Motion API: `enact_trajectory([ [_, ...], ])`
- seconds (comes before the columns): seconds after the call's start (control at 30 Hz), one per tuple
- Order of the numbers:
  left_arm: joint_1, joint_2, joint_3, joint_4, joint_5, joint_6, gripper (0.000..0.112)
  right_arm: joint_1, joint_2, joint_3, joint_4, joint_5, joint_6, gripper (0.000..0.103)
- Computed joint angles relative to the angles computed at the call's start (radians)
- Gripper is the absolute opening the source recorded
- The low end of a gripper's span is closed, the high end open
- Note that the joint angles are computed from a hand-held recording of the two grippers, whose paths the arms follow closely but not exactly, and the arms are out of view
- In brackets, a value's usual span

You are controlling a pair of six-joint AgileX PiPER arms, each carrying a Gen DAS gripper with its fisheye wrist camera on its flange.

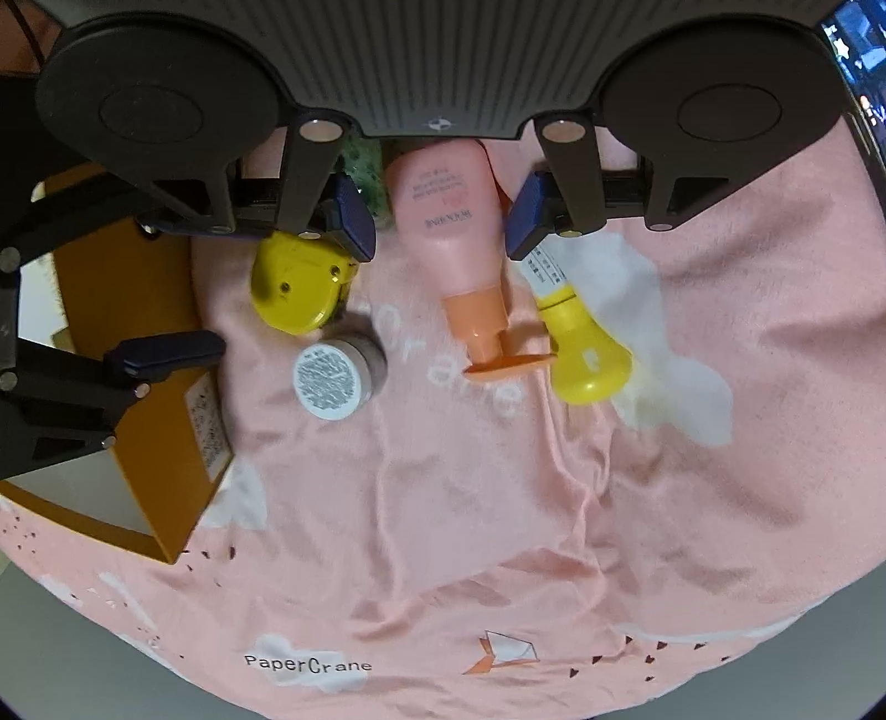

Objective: Organize rigid objects
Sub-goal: 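Withdraw both tools and move toward the yellow tape measure, then grasp the pink pump bottle with the left tool while the right tool grasps the green soap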

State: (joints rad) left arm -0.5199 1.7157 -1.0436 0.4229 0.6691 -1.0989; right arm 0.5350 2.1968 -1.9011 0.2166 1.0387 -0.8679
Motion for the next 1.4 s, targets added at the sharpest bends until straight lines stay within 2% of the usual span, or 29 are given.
enact_trajectory([
  [0.2, 0.006, 0.046, -0.013, 0.028, -0.008, -0.030, 0.063, 0.007, 0.051, -0.063, -0.033, 0.028, 0.016, 0.052],
  [0.27, 0.012, 0.066, -0.022, 0.028, -0.010, -0.026, 0.061, 0.007, 0.060, -0.074, -0.032, 0.034, 0.024, 0.052],
  [0.33, 0.020, 0.084, -0.026, 0.025, -0.017, -0.016, 0.051, 0.010, 0.062, -0.075, -0.035, 0.034, 0.031, 0.053],
  [0.4, 0.022, 0.089, -0.019, 0.034, -0.034, -0.019, 0.050, 0.013, 0.060, -0.065, -0.038, 0.028, 0.039, 0.053],
  [0.63, -0.019, 0.010, 0.058, 0.146, -0.079, -0.169, 0.050, 0.025, 0.018, 0.009, -0.056, -0.034, 0.078, 0.053],
  [0.77, -0.057, -0.031, 0.077, 0.207, -0.059, -0.231, 0.050, 0.029, -0.044, 0.088, -0.054, -0.082, 0.148, 0.054],
  [1.03, -0.073, -0.090, 0.099, 0.204, -0.037, -0.206, 0.050, 0.020, -0.103, 0.168, 0.076, -0.068, 0.246, 0.053],
  [1.27, -0.078, -0.098, 0.113, 0.220, -0.032, -0.220, 0.049, 0.015, -0.070, 0.175, 0.188, -0.029, 0.337, 0.053],
  [1.4, -0.067, -0.098, 0.121, 0.212, -0.046, -0.215, 0.049, 0.024, -0.039, 0.166, 0.194, -0.029, 0.389, 0.053],
])
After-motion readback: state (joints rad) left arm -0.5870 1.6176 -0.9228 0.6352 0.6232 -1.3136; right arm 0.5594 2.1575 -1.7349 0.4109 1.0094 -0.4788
